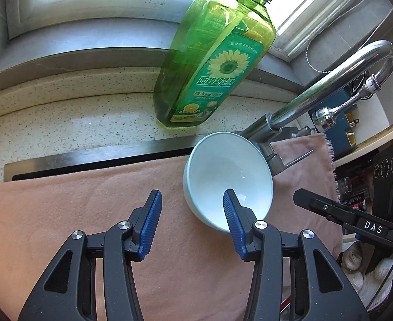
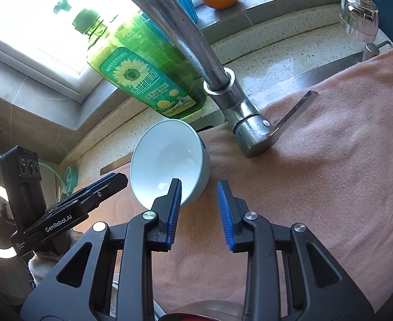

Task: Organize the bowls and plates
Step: 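Close both grippers on the rim of the pale ceramic bowl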

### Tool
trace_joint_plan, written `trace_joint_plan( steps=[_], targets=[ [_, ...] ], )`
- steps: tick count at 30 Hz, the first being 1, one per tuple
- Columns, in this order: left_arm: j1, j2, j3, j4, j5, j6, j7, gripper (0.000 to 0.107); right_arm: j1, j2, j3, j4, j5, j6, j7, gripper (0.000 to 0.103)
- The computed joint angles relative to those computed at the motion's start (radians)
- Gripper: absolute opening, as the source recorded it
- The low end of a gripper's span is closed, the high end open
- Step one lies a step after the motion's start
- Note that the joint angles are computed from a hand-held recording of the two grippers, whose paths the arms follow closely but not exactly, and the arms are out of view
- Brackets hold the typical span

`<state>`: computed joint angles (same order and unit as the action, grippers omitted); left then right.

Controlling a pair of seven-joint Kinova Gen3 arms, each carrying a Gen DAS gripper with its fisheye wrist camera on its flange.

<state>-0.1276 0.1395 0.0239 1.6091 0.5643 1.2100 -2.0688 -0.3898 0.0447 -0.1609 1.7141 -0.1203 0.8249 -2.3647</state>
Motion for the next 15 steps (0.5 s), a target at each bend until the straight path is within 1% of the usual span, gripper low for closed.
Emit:
trace_joint_plan(
  steps=[4,6,8,11,15],
  targets=[
    [0.005,0.019,0.004,-0.007,-0.009,-0.004,0.005,0.045,0.007,0.023,0.006,-0.003,-0.015,-0.010,0.017,0.027],
    [0.008,0.027,0.008,-0.010,-0.012,-0.007,0.006,0.045,0.010,0.033,0.008,-0.008,-0.017,-0.009,0.028,0.023],
    [0.013,0.032,0.012,-0.013,-0.018,-0.014,0.007,0.044,0.012,0.045,0.010,-0.012,-0.022,-0.012,0.038,0.022],
    [0.019,0.043,0.018,-0.020,-0.026,-0.017,0.009,0.036,0.013,0.063,0.011,-0.022,-0.027,-0.009,0.051,0.018],
    [0.022,0.055,0.025,-0.030,-0.031,-0.014,0.011,0.029,0.017,0.079,0.013,-0.027,-0.045,-0.013,0.072,0.016]
  ],
)
